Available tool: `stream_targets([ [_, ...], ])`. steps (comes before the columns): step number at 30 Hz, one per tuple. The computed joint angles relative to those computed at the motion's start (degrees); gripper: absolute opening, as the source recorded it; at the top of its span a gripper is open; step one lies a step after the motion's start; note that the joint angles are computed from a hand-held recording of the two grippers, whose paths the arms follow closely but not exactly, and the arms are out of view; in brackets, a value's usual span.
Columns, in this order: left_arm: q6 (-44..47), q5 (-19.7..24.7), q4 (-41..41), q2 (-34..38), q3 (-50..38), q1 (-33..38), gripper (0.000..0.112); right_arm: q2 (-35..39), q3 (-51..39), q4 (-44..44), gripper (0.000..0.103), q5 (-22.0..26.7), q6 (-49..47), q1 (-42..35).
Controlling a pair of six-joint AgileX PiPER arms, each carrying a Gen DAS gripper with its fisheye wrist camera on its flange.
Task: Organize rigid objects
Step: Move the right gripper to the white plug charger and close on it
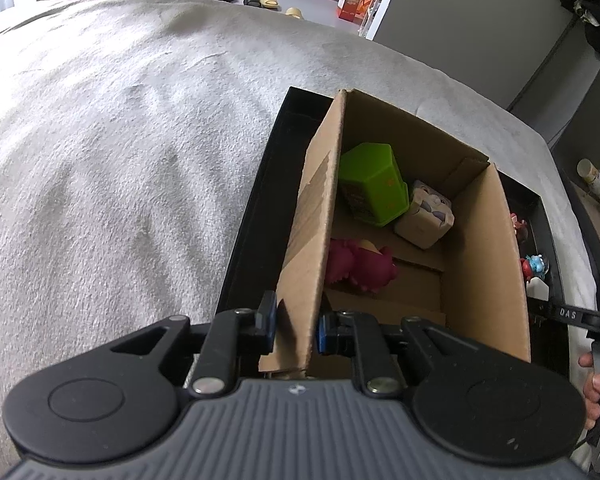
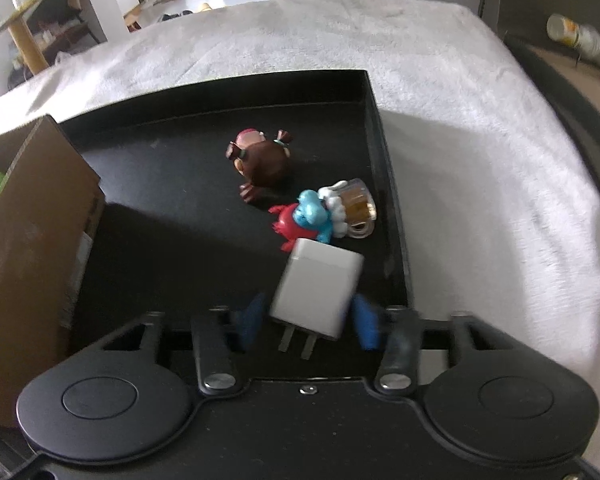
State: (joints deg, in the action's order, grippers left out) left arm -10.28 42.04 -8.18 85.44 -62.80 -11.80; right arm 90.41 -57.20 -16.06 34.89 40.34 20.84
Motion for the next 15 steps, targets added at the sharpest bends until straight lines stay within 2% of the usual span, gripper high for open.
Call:
stream_targets([
  [15, -1.56, 1.15, 1.88, -0.07, -0.63, -1.11, 0.017, -4.03, -0.34, 5.73, 0.038, 6.22, -4.6, 2.95],
])
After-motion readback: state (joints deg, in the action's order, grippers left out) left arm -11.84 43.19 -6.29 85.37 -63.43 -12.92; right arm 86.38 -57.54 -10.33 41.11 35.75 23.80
